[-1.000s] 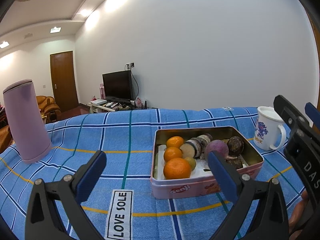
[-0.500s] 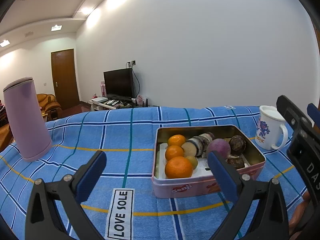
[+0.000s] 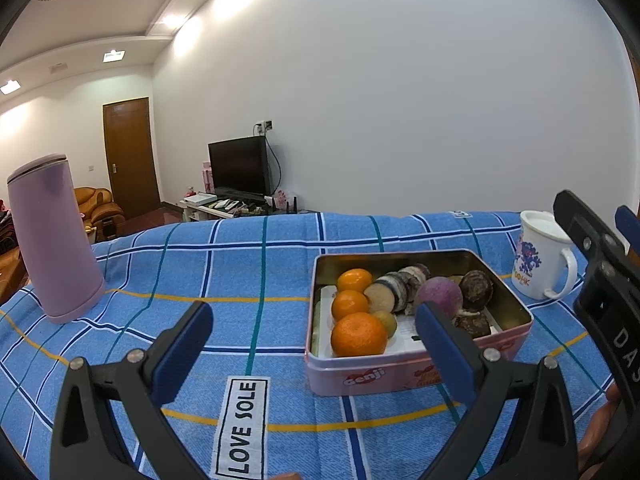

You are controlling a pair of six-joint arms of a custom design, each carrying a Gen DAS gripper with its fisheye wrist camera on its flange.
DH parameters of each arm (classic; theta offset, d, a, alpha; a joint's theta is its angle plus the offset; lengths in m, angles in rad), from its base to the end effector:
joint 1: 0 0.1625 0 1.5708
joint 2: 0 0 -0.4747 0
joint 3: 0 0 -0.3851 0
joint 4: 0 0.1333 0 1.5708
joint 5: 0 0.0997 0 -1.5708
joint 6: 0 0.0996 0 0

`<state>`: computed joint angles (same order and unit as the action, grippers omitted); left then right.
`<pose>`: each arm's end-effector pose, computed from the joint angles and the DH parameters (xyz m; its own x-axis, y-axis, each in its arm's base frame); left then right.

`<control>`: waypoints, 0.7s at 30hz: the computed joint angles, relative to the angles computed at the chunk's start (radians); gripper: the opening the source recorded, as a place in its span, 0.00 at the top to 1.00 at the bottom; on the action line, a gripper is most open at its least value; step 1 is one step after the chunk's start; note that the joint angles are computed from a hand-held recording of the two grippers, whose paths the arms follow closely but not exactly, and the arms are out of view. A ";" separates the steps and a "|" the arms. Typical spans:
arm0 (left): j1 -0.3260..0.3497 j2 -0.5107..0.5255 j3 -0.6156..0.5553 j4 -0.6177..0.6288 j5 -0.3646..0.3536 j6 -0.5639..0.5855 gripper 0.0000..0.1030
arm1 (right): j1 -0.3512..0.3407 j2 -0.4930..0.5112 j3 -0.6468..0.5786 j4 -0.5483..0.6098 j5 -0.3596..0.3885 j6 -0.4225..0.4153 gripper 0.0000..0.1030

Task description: Organize fruits

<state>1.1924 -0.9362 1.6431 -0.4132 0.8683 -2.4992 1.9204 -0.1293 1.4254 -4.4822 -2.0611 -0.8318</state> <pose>-0.0447 -0.6474 0.1772 -0.6867 -0.0732 -0.7232 0.6474 0.3908 -0.6543 0.3067 -0.5891 -0.0434 -0.6780 0.1251 0.7243 -0.7215 0.0752 -0.6884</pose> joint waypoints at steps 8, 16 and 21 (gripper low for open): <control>0.000 0.001 0.000 -0.007 -0.012 -0.002 0.00 | 0.000 0.000 0.001 -0.001 0.000 0.000 0.20; -0.002 0.005 -0.006 -0.004 -0.025 -0.007 0.00 | 0.000 0.000 -0.001 0.002 -0.001 0.001 0.20; -0.002 0.007 -0.010 0.002 -0.032 -0.014 0.00 | 0.000 0.000 -0.001 0.002 -0.001 0.000 0.20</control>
<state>1.1904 -0.9297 1.6330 -0.4109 0.8359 -2.5129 1.9204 -0.1294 1.4248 -4.4806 -2.0624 -0.8322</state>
